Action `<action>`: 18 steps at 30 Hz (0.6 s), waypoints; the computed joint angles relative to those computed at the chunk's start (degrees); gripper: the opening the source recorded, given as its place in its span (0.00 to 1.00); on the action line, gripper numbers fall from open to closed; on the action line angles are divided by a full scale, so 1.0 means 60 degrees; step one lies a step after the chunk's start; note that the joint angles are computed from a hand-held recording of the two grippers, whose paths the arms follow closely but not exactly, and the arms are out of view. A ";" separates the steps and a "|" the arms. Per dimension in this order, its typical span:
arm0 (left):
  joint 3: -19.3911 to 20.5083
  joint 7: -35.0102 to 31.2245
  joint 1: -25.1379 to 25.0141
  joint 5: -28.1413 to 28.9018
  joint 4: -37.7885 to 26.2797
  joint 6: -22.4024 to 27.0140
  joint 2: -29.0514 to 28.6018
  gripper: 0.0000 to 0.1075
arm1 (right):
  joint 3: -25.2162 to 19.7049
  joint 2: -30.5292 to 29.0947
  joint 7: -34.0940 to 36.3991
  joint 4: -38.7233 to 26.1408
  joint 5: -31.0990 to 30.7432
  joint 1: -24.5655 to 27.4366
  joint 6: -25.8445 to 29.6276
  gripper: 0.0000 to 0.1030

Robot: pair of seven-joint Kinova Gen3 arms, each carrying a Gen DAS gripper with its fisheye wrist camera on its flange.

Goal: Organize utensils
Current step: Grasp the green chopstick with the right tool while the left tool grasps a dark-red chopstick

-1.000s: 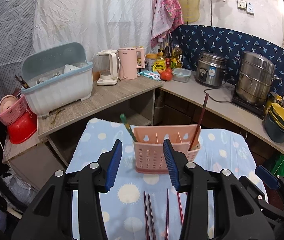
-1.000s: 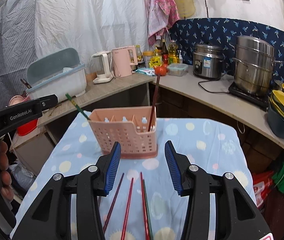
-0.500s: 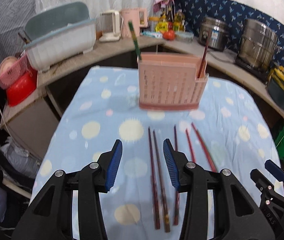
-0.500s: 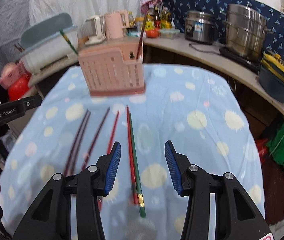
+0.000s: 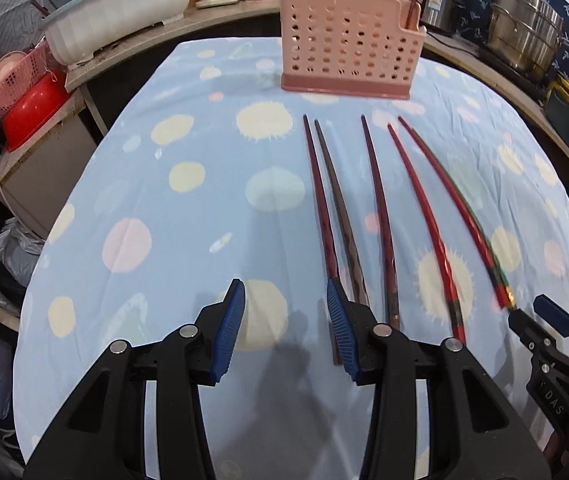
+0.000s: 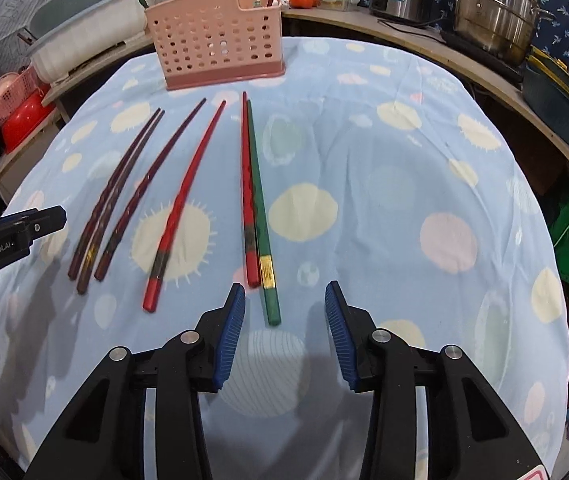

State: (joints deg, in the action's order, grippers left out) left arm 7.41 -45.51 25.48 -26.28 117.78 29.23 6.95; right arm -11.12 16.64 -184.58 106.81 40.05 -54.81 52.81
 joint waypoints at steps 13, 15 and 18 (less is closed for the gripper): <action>-0.0088 0.0042 0.0183 -0.0047 0.0260 -0.0095 0.0260 0.38 | 0.0093 0.0126 0.0085 0.0039 0.0008 0.0162 -0.0163 0.28; -0.0109 0.0057 0.0209 -0.0057 0.0245 -0.0092 0.0275 0.38 | 0.0130 0.0177 0.0156 -0.0009 0.0034 0.0186 -0.0213 0.26; -0.0154 0.0174 0.0281 -0.0150 0.0204 -0.0084 0.0335 0.38 | 0.0197 0.0280 0.0285 -0.0115 0.0079 0.0203 -0.0270 0.21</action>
State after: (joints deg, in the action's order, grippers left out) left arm 6.49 -44.46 27.17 -27.19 119.01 28.73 8.96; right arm -9.93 18.32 -182.87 106.12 40.53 -53.60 51.19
